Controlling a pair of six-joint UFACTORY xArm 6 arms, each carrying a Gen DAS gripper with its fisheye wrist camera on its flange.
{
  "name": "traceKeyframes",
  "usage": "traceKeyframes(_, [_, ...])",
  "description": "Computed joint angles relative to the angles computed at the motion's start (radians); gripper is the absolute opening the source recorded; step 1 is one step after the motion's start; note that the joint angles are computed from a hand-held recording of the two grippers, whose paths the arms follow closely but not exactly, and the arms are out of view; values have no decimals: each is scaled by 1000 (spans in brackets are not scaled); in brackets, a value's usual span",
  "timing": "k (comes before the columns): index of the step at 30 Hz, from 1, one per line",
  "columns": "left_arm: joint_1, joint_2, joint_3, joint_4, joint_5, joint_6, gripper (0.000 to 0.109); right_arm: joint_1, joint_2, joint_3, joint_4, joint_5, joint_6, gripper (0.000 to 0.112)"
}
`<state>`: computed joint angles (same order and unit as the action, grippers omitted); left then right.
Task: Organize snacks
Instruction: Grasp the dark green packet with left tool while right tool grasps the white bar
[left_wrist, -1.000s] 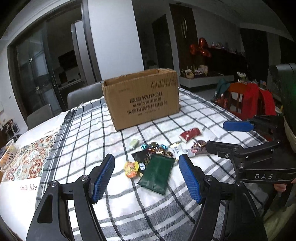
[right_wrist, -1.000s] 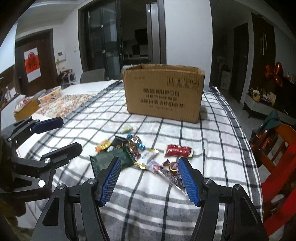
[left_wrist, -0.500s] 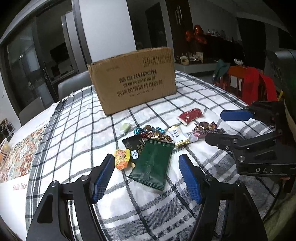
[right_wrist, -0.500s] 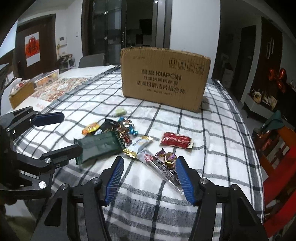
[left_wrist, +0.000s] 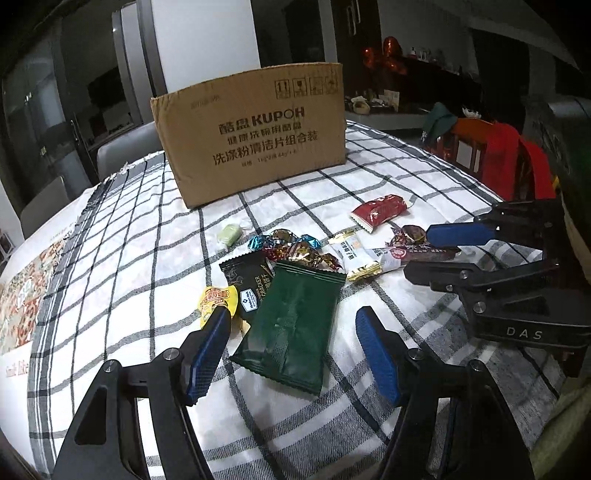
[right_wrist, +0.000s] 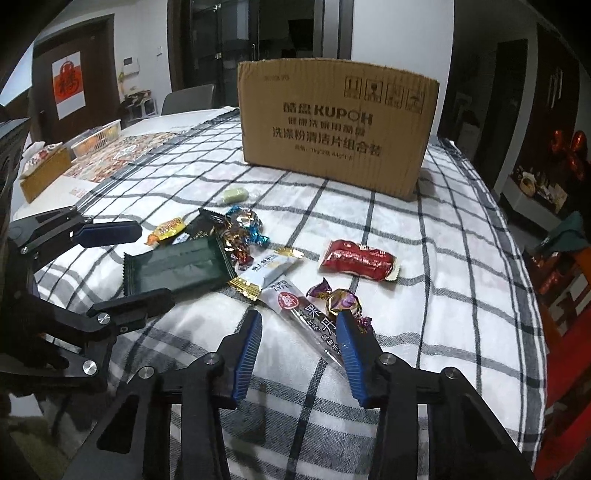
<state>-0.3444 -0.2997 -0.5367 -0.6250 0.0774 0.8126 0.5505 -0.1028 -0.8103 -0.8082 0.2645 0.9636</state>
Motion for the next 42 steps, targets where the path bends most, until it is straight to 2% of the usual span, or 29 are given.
traceKeyframes(8, [3, 45, -31, -21, 12, 8, 66, -11, 33, -19, 74, -22, -124, 41])
traceKeyframes(13, [3, 62, -54, -87, 38, 44, 63, -14, 52, -30, 127, -45, -217, 40])
traceKeyframes(18, [6, 80, -75, -105, 66, 52, 61, -9, 80, -42, 335, -59, -442, 40])
traceKeyframes(22, [11, 96, -90, -60, 77, -12, 55, -11, 99, -50, 585, -61, -625, 39])
traceKeyframes(23, [12, 97, -95, -68, 87, -10, 54, -10, 100, -50, 609, -63, -639, 39])
traceKeyframes(25, [13, 100, -100, -70, 94, -15, 50, -10, 98, -49, 578, -61, -625, 37])
traceKeyframes(27, [11, 99, -98, -55, 91, -28, 47, -8, 95, -44, 590, -64, -635, 27])
traceKeyframes(32, [14, 81, -93, -44, 112, -51, 41, -6, 75, -29, 579, -63, -596, 23])
traceKeyframes(34, [14, 66, -83, -39, 115, -60, 24, -2, 64, -21, 570, -62, -580, 22])
traceKeyframes(37, [12, 44, -72, -42, 114, -69, 18, 3, 43, -5, 537, -68, -537, 21])
traceKeyframes(42, [12, 27, -67, -87, 138, -53, 17, 6, 11, 15, 448, -73, -419, 21])
